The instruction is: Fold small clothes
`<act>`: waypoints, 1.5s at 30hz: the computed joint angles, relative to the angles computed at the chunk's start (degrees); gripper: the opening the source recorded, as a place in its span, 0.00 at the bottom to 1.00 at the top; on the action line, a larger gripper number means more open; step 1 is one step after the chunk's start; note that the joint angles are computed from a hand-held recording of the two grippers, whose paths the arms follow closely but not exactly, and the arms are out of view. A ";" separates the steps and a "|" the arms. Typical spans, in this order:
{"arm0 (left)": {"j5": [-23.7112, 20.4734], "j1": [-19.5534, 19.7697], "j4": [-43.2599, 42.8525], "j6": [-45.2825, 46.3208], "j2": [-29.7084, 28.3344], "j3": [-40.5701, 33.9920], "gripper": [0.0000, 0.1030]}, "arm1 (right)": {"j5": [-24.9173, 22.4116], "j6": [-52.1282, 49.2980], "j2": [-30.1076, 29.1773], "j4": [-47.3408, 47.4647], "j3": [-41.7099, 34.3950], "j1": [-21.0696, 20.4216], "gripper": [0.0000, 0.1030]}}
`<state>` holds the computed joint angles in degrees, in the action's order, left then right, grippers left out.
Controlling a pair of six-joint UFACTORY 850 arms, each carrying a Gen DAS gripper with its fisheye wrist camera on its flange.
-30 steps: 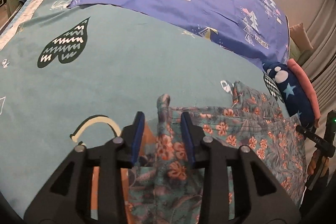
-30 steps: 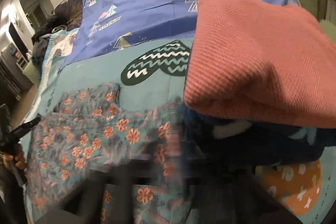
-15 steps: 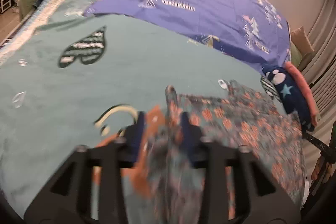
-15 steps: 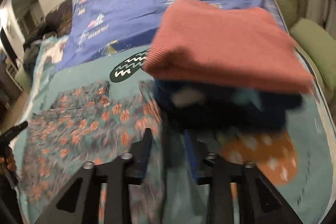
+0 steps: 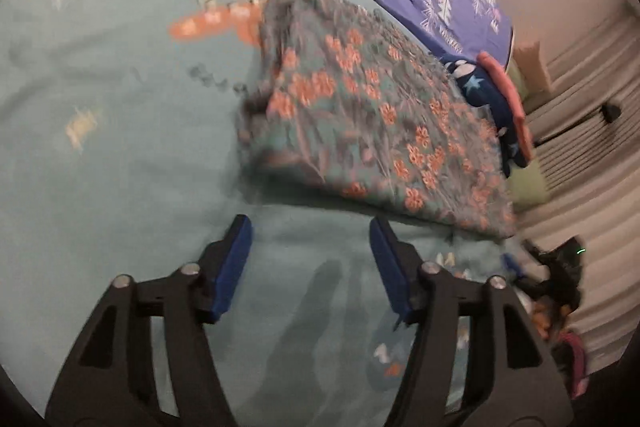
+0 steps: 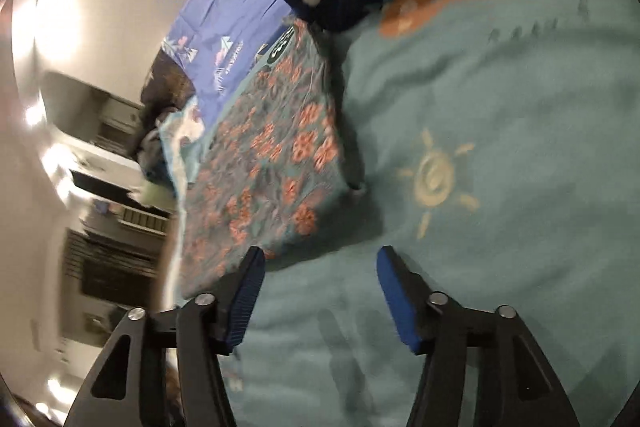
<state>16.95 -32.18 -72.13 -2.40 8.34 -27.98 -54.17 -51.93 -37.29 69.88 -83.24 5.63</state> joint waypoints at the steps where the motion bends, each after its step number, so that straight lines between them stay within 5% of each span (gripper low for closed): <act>1: 3.49 -0.36 3.44 -4.37 -0.68 0.23 0.64 | 0.05 -0.90 -0.97 1.47 -0.90 0.49 0.61; 4: 7.62 2.27 14.85 -18.71 -2.68 0.20 0.63 | 1.42 -0.61 -4.02 5.31 -4.67 2.11 0.62; 5: 8.62 2.97 15.54 -20.92 -3.80 -0.23 0.47 | 2.27 1.35 -4.99 4.81 -6.39 2.70 0.61; 6: 8.59 3.31 14.24 -20.74 -4.65 -0.82 0.13 | 4.32 4.95 -5.58 1.91 -8.02 3.57 0.42; 7: 6.70 4.75 13.95 -20.46 -5.77 -1.94 0.05 | 7.00 9.55 -5.92 -3.09 -9.70 4.60 0.15; 8: 5.49 5.46 14.22 -21.29 -6.20 -2.57 0.05 | 7.28 12.44 -6.39 -5.70 -11.04 5.24 0.03; 12: 8.54 2.50 3.26 -8.60 -2.68 -2.62 0.05 | 10.85 7.56 -0.07 -3.34 -5.90 5.26 0.02; 15: 7.90 0.83 4.18 -7.94 2.54 -0.91 0.05 | 10.01 6.42 4.06 -4.30 -2.63 4.58 0.02; 23: 7.94 -12.30 -27.21 27.11 9.19 0.61 0.06 | 8.65 9.22 14.87 -15.73 12.88 -0.53 0.04; 27: 8.57 -14.02 -41.67 38.91 7.15 0.53 0.18 | 5.71 15.02 12.03 -21.97 12.63 -1.98 0.10; 29: 11.27 -13.73 -43.56 39.35 7.86 0.58 0.20 | 5.84 16.89 11.65 -21.74 10.63 -2.62 0.20; 30: 14.47 -13.99 -43.82 39.28 8.55 0.29 0.21 | 8.33 15.38 12.30 -20.15 10.18 -2.80 0.32; 32: 18.93 -13.09 -42.52 40.01 9.88 -0.44 0.35 | 13.81 9.84 12.90 -16.31 8.47 -2.31 0.54; 33: 20.81 -11.72 -40.77 40.20 10.20 -0.99 0.51 | 16.36 7.46 12.60 -14.96 7.04 -1.68 0.58; 35: 22.54 -8.39 -37.20 42.33 8.91 -2.83 0.62 | 18.22 1.59 10.08 -12.13 2.68 -0.34 0.59; 40: 9.62 5.66 -30.94 49.57 0.21 -8.80 0.63 | 14.67 5.77 -2.26 -19.13 -14.33 3.94 0.59; 45: 2.66 12.24 -37.49 61.30 -9.27 -14.94 0.63 | 13.45 10.05 -8.94 -24.52 -21.82 5.09 0.59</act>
<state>19.61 -19.94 -109.62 58.90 -0.94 -42.92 -40.73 -41.88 -46.24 45.35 -105.06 10.72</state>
